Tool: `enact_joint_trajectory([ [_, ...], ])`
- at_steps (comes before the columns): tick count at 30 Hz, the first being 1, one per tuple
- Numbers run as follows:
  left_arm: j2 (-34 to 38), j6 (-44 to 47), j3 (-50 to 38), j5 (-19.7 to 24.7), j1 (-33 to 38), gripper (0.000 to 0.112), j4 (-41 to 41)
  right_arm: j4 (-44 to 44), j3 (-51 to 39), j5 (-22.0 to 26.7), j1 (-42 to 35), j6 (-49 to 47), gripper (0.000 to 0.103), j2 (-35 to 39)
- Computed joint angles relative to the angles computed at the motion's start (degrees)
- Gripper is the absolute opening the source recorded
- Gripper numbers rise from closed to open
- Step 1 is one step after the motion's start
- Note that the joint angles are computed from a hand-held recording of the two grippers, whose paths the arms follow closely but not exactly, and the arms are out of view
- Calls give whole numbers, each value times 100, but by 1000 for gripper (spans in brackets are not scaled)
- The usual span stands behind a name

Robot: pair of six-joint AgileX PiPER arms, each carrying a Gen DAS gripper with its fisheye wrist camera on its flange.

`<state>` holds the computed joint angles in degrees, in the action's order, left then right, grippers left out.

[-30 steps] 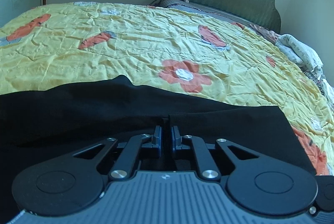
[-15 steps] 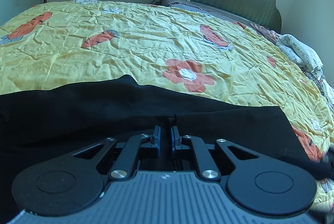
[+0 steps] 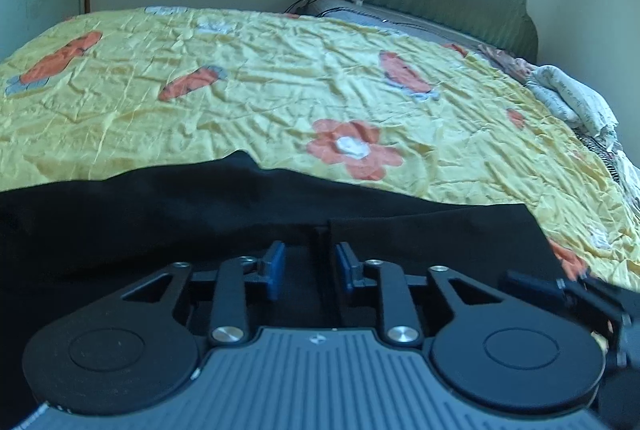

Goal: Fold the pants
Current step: 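Open both grippers and release the trousers, moving both tools back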

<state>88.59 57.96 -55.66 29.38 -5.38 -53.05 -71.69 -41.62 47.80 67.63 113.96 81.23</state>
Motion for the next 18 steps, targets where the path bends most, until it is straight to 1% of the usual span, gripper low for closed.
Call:
enact_joint_trajectory([
  [3, -131, 52, 91, -38, -126, 44, 4, -98, 169, -99, -301, 78, 59, -273],
  [5, -180, 85, 167, -100, -228, 47, 22, 179, 73, -428, -845, -334, 59, -293],
  [7, -193, 7, 256, -277, -381, 50, 173, 579, 19, -715, -1324, -813, 59, -225],
  [10, -193, -61, 374, -483, -513, 50, 335, 662, 83, -687, -1347, -907, 60, -338],
  [12, -163, -50, 393, -495, -508, 52, 318, 464, 111, -354, -1030, -604, 60, -429],
  [14, -123, -98, 403, -526, -531, 54, 346, 186, 179, -391, -1023, -353, 68, -451],
  [15, -119, -95, 434, -584, -558, 55, 351, 165, 180, -399, -1016, -347, 74, -436],
  [18, -169, -31, 533, -710, -598, 58, 356, 391, 39, -629, -1340, -700, 75, -144],
])
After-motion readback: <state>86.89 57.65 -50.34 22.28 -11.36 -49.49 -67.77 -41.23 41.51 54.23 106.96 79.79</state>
